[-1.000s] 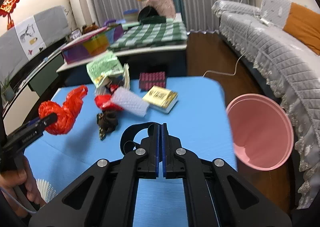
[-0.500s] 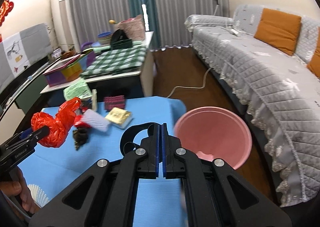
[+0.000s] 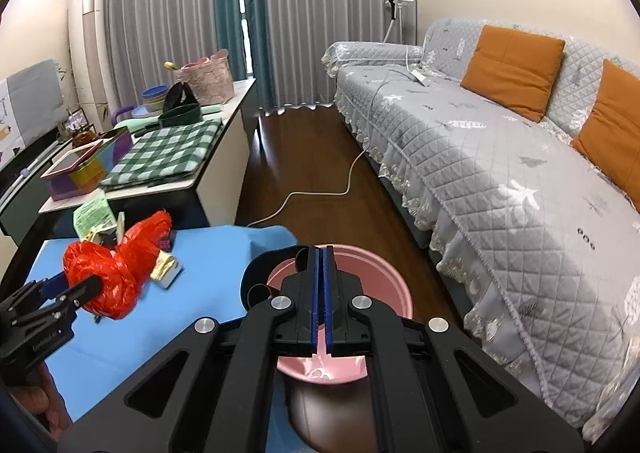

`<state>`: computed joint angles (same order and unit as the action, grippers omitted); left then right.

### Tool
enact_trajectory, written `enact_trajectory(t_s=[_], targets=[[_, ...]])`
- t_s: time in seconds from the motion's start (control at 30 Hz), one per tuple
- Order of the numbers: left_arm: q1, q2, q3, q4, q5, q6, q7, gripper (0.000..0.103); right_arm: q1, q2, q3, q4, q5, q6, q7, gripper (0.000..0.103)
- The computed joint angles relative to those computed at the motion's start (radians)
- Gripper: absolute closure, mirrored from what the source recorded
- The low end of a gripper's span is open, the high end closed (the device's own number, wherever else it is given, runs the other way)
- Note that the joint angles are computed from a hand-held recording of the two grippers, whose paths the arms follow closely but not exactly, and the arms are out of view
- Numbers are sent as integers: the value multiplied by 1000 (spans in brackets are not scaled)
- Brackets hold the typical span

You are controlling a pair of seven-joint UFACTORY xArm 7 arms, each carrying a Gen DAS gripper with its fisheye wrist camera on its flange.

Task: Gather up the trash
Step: 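Carry red bag in left tool and hair tie in right tool over pink bucket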

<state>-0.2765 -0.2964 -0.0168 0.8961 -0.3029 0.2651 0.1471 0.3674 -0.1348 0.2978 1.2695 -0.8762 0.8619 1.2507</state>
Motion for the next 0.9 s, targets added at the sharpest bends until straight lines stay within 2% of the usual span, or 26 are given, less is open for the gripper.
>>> enact_trajectory(t_s=[0.27,0.43,0.9], targets=[[-5,127,-56,97,43,-20,-48,50,-50,-5,-41,-58,10,-77,27,101],[-4,216,-78,165,55,-23,-51,50,-72,21,-55,-57,5,-92,40,101],[21,408,-136,329,41,-8,10,50,-45,127,-108,10,6,-109,20,101]])
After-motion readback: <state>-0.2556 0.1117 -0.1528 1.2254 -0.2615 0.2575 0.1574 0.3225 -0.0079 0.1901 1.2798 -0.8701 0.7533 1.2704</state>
